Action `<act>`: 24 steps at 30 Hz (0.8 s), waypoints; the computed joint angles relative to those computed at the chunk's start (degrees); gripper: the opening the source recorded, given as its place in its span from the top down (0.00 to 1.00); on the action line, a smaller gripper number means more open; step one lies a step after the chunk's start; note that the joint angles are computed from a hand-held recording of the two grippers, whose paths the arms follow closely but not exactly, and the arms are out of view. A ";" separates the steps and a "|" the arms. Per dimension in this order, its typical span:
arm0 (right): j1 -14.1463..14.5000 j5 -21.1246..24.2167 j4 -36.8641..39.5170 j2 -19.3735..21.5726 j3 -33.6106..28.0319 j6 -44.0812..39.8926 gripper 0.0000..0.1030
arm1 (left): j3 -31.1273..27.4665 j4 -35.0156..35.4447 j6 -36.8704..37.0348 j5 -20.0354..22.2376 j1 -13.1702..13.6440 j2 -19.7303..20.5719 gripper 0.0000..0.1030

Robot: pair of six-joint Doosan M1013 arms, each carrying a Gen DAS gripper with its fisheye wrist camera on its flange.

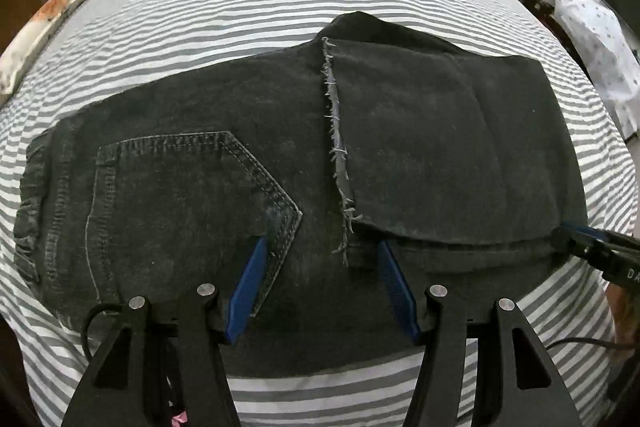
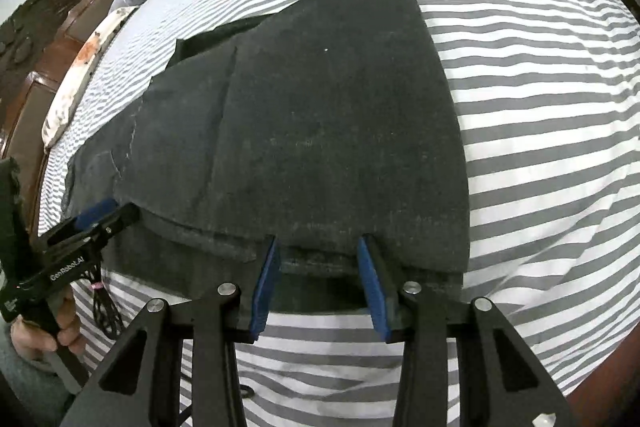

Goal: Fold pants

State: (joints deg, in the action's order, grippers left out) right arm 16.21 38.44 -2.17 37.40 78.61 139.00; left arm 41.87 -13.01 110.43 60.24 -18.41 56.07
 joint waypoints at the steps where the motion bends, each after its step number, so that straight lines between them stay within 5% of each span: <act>1: -0.09 0.37 0.23 0.01 -0.27 -0.72 0.63 | 0.09 -1.04 0.24 0.06 0.15 -0.18 0.43; 7: -0.96 1.22 -7.03 0.36 -3.37 2.80 0.63 | 3.17 -10.71 6.12 -7.53 0.91 -2.92 0.43; 12: -2.94 3.50 -12.13 3.34 -9.25 4.96 0.63 | 0.24 -11.85 7.75 -5.55 0.36 -1.18 0.43; 19: -5.57 9.34 -10.34 8.26 -16.57 2.23 0.64 | -4.79 -1.46 3.36 1.71 -1.15 2.65 0.43; 24: -5.04 10.72 -11.85 8.79 -17.43 2.14 0.63 | -4.17 -0.43 2.91 0.74 -1.46 2.53 0.43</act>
State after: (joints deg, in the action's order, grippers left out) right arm 11.16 49.16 -14.03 46.19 61.18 141.14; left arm 37.70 -13.44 113.34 60.98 -19.87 58.60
